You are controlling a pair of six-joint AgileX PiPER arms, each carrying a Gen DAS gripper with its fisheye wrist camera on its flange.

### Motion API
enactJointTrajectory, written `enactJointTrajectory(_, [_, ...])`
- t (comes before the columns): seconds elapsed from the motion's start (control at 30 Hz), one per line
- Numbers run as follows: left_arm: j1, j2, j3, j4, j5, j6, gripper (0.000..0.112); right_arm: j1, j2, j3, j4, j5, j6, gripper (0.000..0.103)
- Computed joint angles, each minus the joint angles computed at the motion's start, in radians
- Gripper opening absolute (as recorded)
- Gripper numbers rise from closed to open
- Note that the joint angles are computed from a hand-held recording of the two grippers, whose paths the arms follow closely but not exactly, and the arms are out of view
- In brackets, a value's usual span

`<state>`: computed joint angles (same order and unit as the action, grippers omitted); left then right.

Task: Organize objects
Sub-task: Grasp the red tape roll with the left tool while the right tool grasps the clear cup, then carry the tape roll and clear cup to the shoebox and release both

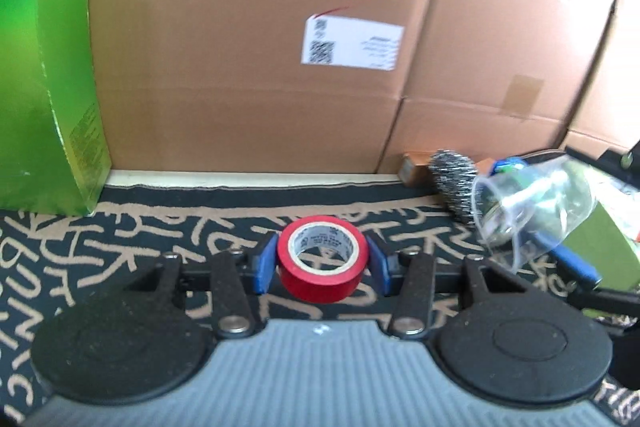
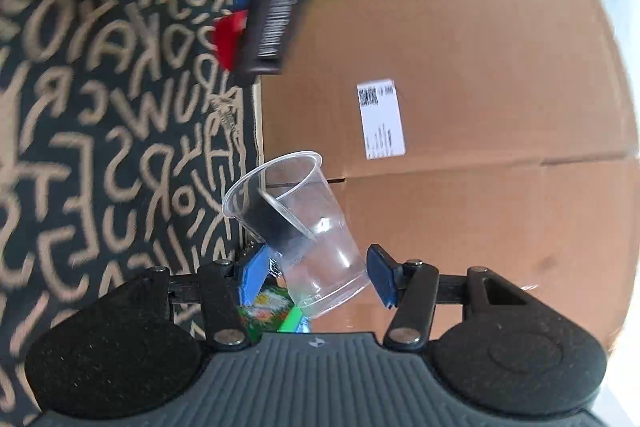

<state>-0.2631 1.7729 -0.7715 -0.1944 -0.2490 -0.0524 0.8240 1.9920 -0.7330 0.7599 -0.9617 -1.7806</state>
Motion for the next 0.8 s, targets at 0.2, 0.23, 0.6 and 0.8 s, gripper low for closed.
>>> enactJointTrajectory(0.2, [-0.032,-0.108,0.075,-0.110,-0.004,0.104,0.046,0.027,-0.052,0.116,-0.026,-0.095,0.059,0.059])
enactJointTrajectory(0.23, [-0.034,-0.122,0.085,-0.101,-0.005,0.093,0.046,0.026,-0.078,0.129,-0.025,-0.081,0.086,0.059])
enactJointTrajectory(0.6, [-0.189,-0.307,0.112,-0.436,0.018,0.425,0.046,0.017,-0.358,0.294,-0.006,-0.005,0.363,0.059])
enactJointTrajectory(0.8, [-0.330,-0.321,0.000,-0.688,0.043,0.682,0.047,-0.227,-0.667,0.343,-0.078,0.320,0.674,0.059])
